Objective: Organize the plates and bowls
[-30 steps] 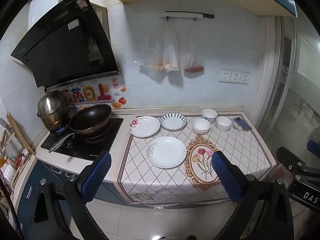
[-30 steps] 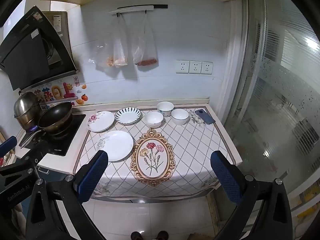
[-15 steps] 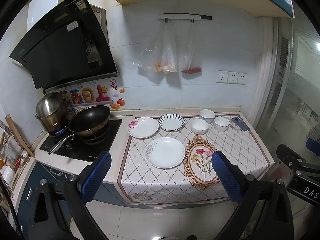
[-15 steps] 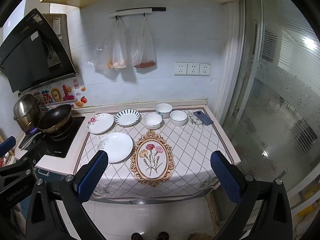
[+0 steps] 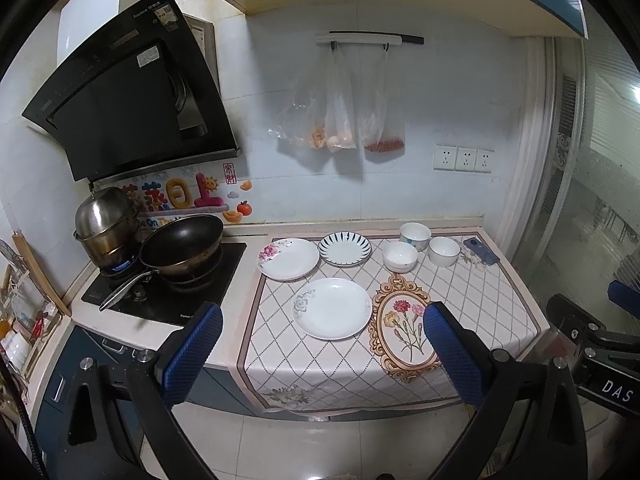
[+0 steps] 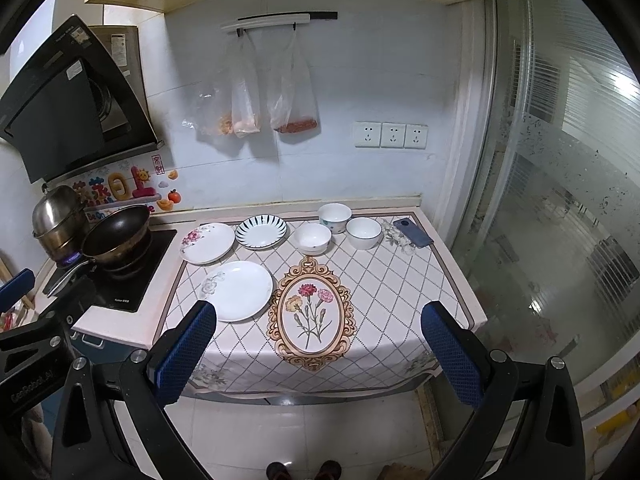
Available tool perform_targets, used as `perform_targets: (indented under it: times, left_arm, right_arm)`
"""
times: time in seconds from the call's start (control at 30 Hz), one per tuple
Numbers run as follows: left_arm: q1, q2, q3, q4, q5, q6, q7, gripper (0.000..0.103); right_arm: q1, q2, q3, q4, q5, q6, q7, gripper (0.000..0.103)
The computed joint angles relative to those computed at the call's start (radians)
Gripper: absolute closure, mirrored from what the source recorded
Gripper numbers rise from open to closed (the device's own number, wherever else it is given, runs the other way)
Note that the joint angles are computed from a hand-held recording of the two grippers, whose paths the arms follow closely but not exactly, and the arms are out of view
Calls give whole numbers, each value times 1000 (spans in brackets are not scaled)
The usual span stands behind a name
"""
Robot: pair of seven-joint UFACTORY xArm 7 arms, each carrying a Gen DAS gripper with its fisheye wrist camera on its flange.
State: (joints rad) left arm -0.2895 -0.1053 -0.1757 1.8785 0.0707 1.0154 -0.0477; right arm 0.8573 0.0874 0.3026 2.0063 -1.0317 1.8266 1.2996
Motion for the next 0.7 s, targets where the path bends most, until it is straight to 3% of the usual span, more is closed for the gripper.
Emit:
perform_targets:
  times: [0.7]
  left_arm:
    - [2, -30, -6, -42, 0, -38, -5, 0]
  right_arm:
    - [5, -9, 11, 0, -34, 15, 6, 0]
